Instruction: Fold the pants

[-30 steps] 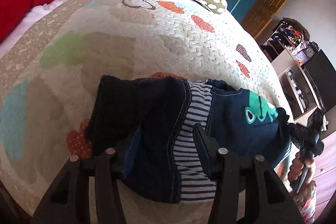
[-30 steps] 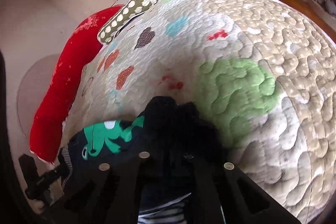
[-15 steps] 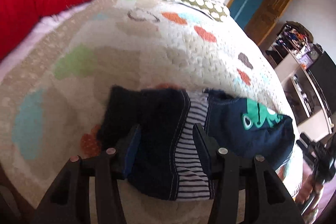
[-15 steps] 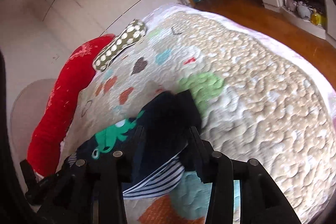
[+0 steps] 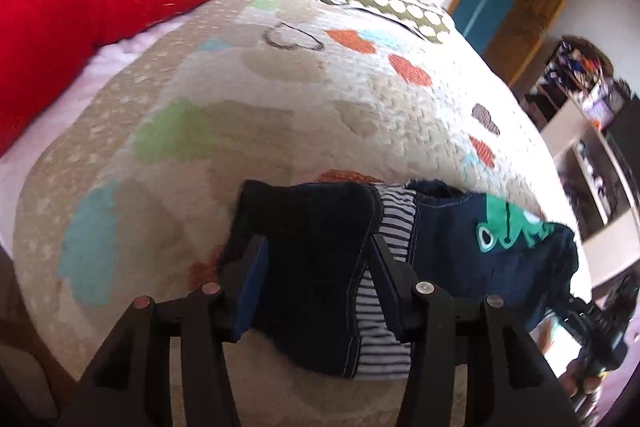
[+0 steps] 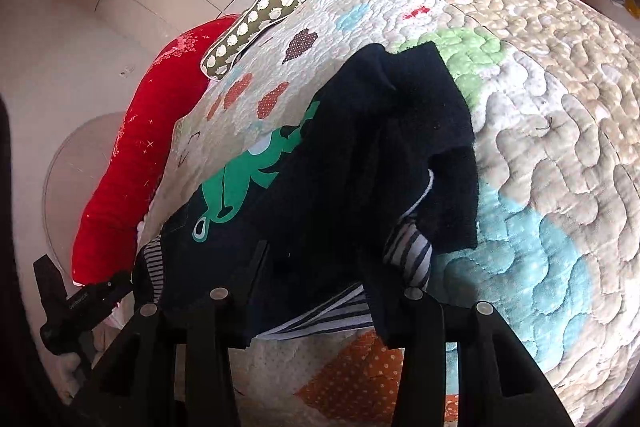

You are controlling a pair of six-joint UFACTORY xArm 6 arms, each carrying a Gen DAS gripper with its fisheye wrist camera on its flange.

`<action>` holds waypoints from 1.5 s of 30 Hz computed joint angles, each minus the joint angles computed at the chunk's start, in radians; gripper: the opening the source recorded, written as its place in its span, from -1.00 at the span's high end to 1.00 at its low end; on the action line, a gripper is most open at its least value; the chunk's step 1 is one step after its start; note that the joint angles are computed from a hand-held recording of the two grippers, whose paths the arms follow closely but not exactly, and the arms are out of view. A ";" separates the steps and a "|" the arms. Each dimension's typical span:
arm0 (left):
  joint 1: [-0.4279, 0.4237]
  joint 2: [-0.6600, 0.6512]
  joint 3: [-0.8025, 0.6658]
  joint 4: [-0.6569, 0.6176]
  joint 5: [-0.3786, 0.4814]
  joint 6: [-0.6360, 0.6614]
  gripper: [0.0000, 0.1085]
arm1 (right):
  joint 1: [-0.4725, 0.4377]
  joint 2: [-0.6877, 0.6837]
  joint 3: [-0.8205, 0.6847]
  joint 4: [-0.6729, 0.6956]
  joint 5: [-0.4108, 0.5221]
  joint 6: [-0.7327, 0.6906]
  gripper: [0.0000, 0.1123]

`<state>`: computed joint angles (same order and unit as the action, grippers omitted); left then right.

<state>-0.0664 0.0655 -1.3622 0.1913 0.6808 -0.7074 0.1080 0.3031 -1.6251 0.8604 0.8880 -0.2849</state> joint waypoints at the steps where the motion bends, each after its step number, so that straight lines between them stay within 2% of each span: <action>1: -0.003 0.033 -0.037 0.038 0.036 -0.009 0.08 | 0.003 -0.007 0.005 -0.017 -0.006 0.002 0.17; 3: 0.000 0.097 -0.111 0.121 0.129 -0.046 0.08 | 0.019 0.018 -0.043 -0.070 -0.015 0.027 0.15; 4: 0.012 0.134 -0.148 0.131 0.177 -0.052 0.07 | 0.027 0.009 -0.032 -0.083 -0.031 0.022 0.10; 5: 0.028 0.148 -0.157 0.098 0.184 -0.042 0.02 | 0.050 0.025 -0.036 -0.090 -0.059 0.024 0.04; 7: 0.066 0.150 -0.135 -0.008 0.136 -0.020 -0.03 | 0.075 0.028 -0.042 -0.101 -0.083 0.020 -0.09; 11: 0.058 0.167 -0.151 0.046 0.141 -0.034 -0.12 | 0.074 0.023 -0.023 -0.049 -0.099 -0.061 -0.42; 16: 0.072 0.170 -0.130 0.033 0.090 -0.066 -0.22 | 0.101 0.021 -0.030 -0.101 -0.106 -0.064 -0.62; 21: 0.072 0.174 -0.109 0.053 0.032 -0.103 -0.34 | 0.144 0.020 -0.034 -0.275 -0.134 -0.048 -0.66; 26: 0.062 0.186 -0.115 0.106 0.024 -0.138 -0.45 | 0.181 0.003 -0.012 -0.441 -0.166 -0.009 -0.74; 33: 0.059 0.187 -0.096 0.143 -0.018 -0.144 -0.58 | 0.218 0.030 -0.036 -0.495 -0.185 0.056 -0.74; 37: 0.065 0.192 -0.099 0.102 -0.028 -0.092 -0.63 | 0.219 0.052 -0.083 -0.526 -0.131 0.082 -0.74; 40: 0.063 0.218 -0.146 0.076 0.018 -0.010 -0.67 | 0.218 0.073 -0.126 -0.554 -0.086 0.131 -0.74; 43: 0.075 0.224 -0.161 0.001 0.027 0.080 -0.70 | 0.237 0.088 -0.142 -0.653 -0.088 0.200 -0.76; 45: 0.077 0.218 -0.151 -0.020 0.018 0.104 -0.71 | 0.251 0.082 -0.120 -0.712 -0.122 0.261 -0.76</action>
